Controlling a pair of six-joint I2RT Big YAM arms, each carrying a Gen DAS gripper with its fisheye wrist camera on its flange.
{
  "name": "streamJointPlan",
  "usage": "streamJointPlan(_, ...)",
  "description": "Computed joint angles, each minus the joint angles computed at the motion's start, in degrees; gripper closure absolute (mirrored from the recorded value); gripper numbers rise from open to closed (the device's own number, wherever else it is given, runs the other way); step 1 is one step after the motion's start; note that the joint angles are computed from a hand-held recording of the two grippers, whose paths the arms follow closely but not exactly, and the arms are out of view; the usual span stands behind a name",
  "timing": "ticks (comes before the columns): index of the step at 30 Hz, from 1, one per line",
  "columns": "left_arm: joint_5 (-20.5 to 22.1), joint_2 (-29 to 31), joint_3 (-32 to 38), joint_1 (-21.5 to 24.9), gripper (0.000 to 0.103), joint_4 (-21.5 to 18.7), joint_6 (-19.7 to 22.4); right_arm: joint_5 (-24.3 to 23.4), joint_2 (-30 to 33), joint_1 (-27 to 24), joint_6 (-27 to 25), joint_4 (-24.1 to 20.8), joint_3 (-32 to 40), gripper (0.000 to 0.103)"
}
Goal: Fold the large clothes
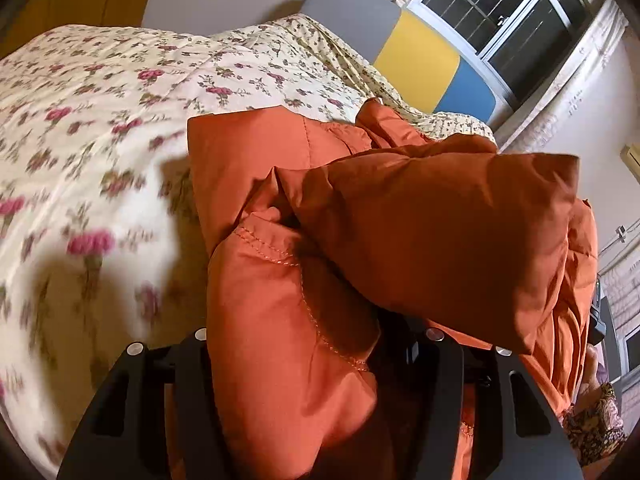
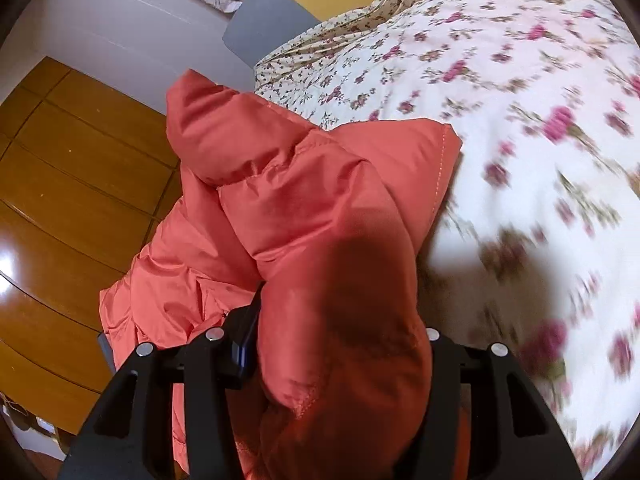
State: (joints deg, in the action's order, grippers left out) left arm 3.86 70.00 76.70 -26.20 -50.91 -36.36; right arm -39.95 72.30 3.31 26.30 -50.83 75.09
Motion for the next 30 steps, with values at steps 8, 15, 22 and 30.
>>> streamJointPlan(8,-6.72,-2.86,-0.98,-3.04,0.03,-2.28,-2.17,12.13,-4.17,1.31,-2.13,-2.51,-0.43,0.018)
streamJointPlan(15,-19.31,-5.94,1.25,-4.55,0.003,-4.49,-2.59,20.28,-5.04,2.16,-9.43,-2.94,3.36,0.009)
streamJointPlan(22,-20.78,1.56,9.76,-3.86,0.003,-7.65,11.68,20.53,2.7,5.05,-14.98,-6.19,11.5,0.009)
streamJointPlan(30,-10.27,6.73,13.72,-1.32,0.034,-5.97,17.0,20.11,3.17,6.02,-15.42,-7.05,11.8,0.078)
